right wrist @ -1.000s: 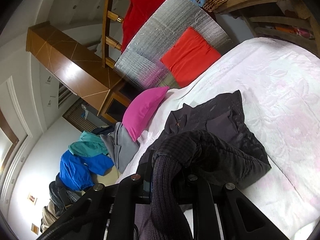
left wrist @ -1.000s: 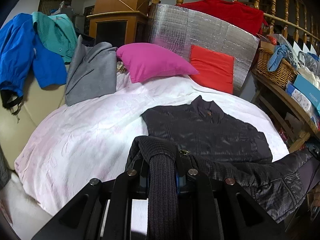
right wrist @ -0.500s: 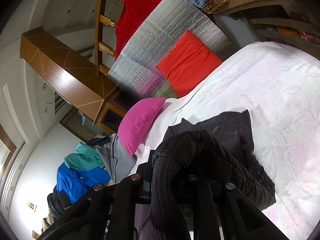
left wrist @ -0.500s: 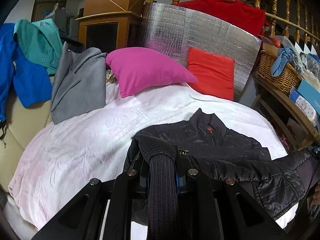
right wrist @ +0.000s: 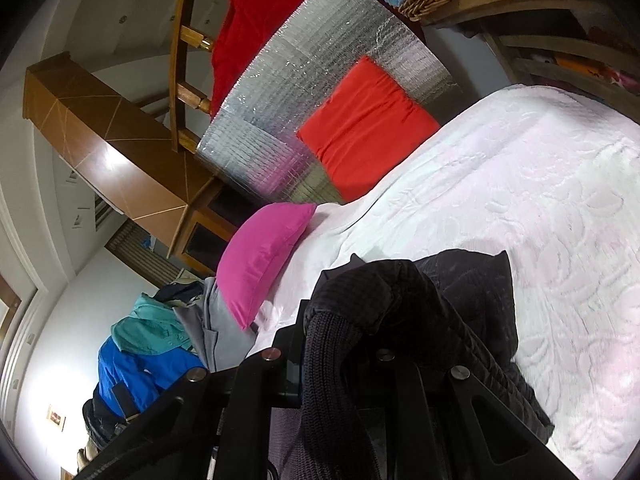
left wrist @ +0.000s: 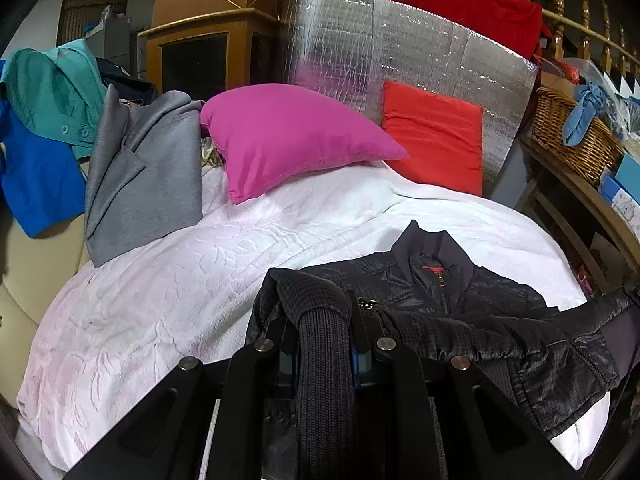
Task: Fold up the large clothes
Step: 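Push the held ribbed hem with both grippers further toward the collar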
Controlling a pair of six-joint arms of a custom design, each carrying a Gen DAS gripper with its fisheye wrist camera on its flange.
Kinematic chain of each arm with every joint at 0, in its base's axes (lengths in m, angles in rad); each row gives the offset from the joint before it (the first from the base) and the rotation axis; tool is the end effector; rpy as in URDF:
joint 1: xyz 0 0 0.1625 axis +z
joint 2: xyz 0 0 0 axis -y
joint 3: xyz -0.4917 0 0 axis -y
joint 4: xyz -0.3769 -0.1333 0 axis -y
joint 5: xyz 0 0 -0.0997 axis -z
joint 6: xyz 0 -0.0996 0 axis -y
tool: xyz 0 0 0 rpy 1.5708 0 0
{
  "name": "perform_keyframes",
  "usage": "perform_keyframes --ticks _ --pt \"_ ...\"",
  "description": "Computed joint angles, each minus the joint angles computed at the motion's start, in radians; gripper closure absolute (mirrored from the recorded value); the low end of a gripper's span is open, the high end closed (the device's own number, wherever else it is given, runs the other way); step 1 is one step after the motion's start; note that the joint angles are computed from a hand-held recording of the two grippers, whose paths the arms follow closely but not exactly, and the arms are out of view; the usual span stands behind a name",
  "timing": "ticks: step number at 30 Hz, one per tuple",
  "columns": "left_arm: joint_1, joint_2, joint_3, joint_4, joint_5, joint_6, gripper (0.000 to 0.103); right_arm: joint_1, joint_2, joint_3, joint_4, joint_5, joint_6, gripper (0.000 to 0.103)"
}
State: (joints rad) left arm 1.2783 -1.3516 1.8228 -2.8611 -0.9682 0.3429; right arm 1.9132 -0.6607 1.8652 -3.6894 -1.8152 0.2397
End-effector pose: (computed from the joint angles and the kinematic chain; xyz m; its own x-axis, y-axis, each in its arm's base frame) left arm 0.0171 -0.6012 0.4881 -0.7892 0.0702 -0.6101 0.4908 0.6692 -0.5579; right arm 0.3247 -0.5856 0.1323 -0.9990 -0.0046 -0.0445 0.0331 0.5931 -0.8044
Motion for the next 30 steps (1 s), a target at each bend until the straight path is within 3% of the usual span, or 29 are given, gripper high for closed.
perform_keyframes --ticks 30 --pt "0.048 0.162 -0.184 0.131 0.027 -0.013 0.084 -0.069 0.058 -0.202 0.266 -0.027 0.0 0.088"
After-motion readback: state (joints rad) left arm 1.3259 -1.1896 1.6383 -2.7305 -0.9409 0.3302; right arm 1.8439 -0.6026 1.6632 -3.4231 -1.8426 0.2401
